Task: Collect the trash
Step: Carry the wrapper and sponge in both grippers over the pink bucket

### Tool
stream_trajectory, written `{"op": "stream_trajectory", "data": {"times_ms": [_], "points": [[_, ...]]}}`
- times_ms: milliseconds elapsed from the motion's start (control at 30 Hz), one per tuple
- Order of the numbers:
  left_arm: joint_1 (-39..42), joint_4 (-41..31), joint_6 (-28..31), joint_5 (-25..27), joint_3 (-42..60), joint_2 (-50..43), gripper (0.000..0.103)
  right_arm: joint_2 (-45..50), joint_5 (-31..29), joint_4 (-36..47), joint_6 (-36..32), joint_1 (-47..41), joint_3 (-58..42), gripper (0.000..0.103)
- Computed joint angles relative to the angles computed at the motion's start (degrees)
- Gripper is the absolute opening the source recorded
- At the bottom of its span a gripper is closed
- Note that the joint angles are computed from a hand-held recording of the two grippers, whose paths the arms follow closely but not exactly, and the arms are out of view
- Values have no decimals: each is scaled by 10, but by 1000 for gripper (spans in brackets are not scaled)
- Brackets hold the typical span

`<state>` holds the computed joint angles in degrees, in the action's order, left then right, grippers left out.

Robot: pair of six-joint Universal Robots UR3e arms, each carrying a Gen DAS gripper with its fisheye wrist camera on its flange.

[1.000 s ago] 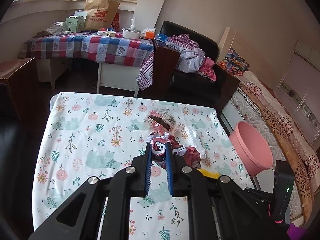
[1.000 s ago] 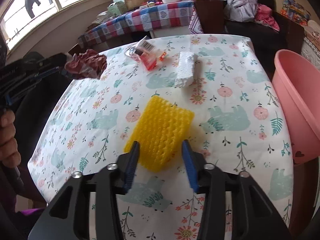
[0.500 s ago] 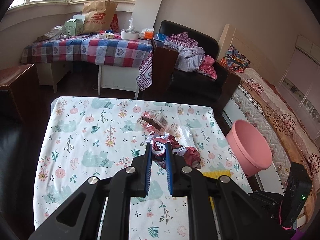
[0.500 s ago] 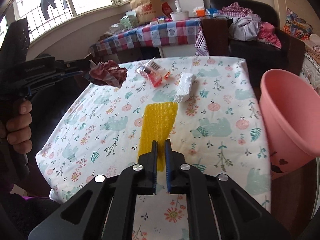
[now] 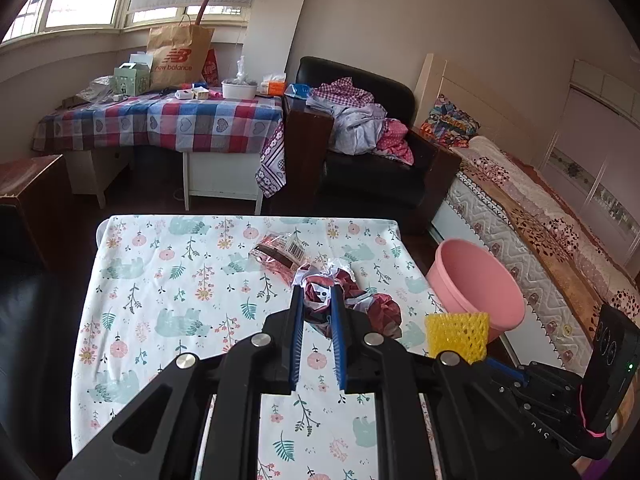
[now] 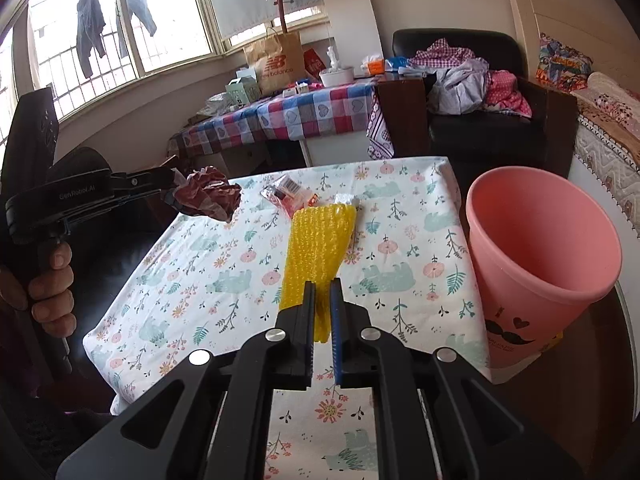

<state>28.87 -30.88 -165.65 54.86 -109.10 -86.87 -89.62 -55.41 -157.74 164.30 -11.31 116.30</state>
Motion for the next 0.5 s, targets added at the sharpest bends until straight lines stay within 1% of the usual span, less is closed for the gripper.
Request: {"op": "stream_trajectory", "data": {"times_ms": [233, 500], "points": [[28, -4, 7, -25, -26, 36, 12, -9, 2, -7, 4, 5, -1, 7], [35, -6, 13, -31, -36, 46, 12, -18, 10, -4, 2, 2, 7, 7]]}}
